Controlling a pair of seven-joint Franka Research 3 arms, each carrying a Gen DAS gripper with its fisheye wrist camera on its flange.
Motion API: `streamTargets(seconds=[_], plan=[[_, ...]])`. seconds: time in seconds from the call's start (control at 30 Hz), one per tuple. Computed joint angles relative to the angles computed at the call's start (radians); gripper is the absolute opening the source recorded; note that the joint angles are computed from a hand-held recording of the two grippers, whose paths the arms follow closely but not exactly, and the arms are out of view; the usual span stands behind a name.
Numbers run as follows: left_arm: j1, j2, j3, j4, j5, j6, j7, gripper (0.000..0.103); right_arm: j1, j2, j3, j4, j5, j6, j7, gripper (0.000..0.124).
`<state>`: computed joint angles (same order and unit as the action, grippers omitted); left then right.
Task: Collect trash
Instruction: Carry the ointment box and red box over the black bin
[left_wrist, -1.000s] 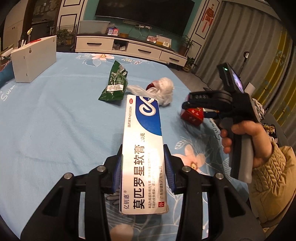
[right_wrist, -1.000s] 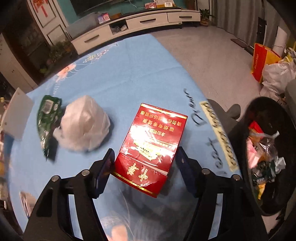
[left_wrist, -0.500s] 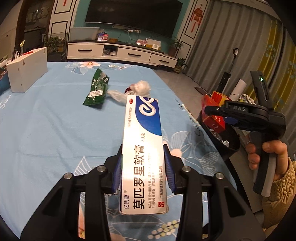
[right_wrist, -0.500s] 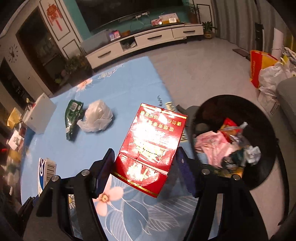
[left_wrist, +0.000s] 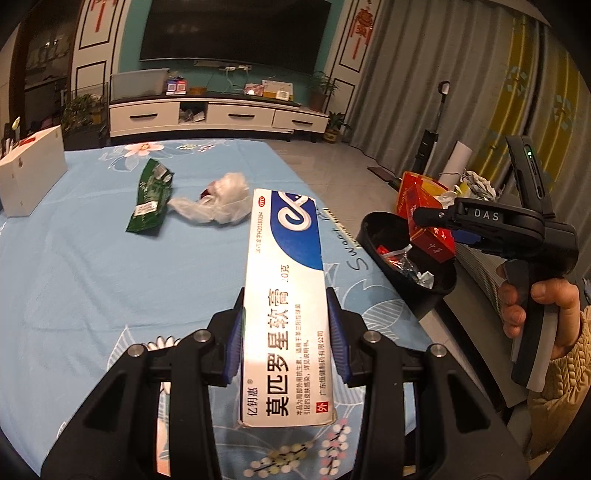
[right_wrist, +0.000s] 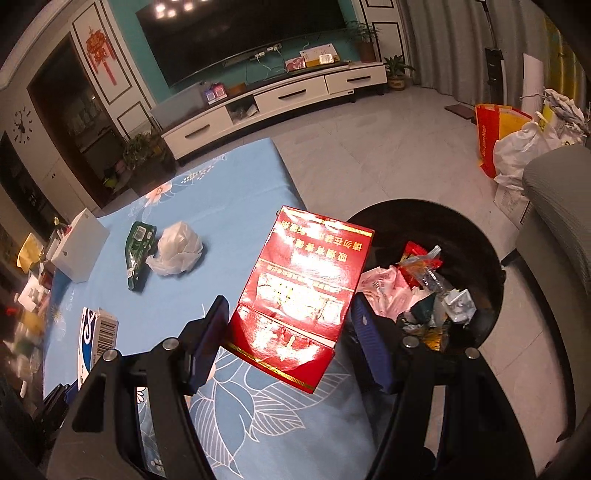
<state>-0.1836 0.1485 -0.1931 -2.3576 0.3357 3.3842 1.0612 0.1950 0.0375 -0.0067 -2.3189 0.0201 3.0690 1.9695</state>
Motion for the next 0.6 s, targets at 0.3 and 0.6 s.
streamTargets(seconds=[0.3,0.6], plan=[[-0.041,0.024,0.001,0.058,-0.005,-0.022,0.029,0.04,-0.025,-0.028,-0.002,-0.036,-0.008,0.016,0.013,0.067],[-0.03,0.052,-0.039,0.118,0.021,-0.047,0.041,0.04,-0.042,-0.037,0.01,-0.057,0.086,0.033,-0.063,0.067]])
